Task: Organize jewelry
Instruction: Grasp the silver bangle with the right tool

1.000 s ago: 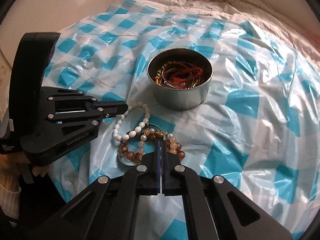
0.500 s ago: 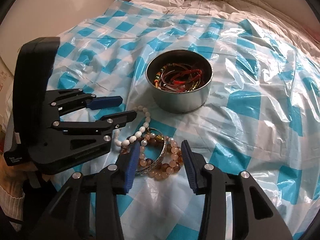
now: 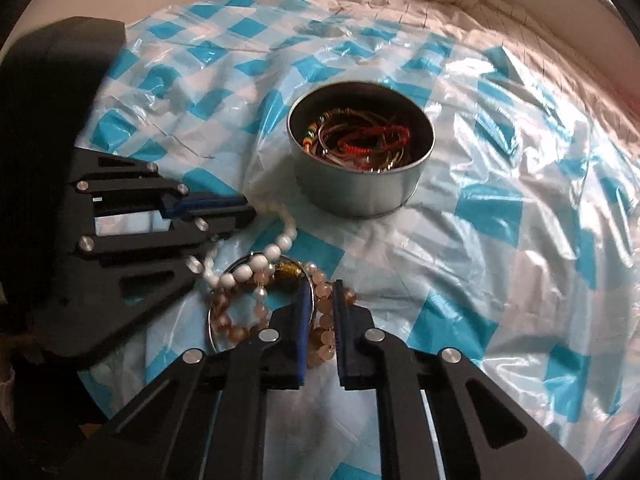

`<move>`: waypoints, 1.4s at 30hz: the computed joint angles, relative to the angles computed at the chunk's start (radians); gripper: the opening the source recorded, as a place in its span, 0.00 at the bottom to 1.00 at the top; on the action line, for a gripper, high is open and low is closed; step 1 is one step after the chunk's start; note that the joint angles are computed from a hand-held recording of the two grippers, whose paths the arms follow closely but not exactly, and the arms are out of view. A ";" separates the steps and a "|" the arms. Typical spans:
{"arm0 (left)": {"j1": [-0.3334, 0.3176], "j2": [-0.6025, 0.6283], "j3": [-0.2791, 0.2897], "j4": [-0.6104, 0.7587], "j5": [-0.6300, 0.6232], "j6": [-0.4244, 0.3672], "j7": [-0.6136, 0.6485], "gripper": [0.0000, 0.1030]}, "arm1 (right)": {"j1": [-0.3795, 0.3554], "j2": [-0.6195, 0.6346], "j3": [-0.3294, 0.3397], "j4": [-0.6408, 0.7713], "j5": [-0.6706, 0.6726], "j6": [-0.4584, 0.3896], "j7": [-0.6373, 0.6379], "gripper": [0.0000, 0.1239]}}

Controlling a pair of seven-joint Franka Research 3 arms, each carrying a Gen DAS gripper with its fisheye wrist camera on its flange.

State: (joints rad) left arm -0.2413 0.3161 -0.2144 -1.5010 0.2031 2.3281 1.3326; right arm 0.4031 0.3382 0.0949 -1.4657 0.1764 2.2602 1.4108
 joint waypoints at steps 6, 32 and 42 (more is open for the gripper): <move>0.031 -0.045 -0.017 -0.047 -0.092 0.061 0.037 0.00 | -0.010 -0.060 -0.004 -0.060 -0.001 0.053 -0.012 0.09; -0.036 0.083 -0.016 0.092 -0.009 -0.073 0.033 0.00 | -0.001 -0.010 -0.022 -0.017 -0.114 -0.026 0.003 0.03; 0.003 -0.017 -0.021 -0.010 -0.077 0.090 0.044 0.00 | -0.023 -0.083 -0.022 -0.084 -0.078 0.060 0.004 0.03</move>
State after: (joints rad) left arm -0.2379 0.2992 -0.2358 -1.5110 0.1257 2.4176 1.3765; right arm 0.3805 0.2557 0.0732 -1.5492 0.0987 2.3203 1.4152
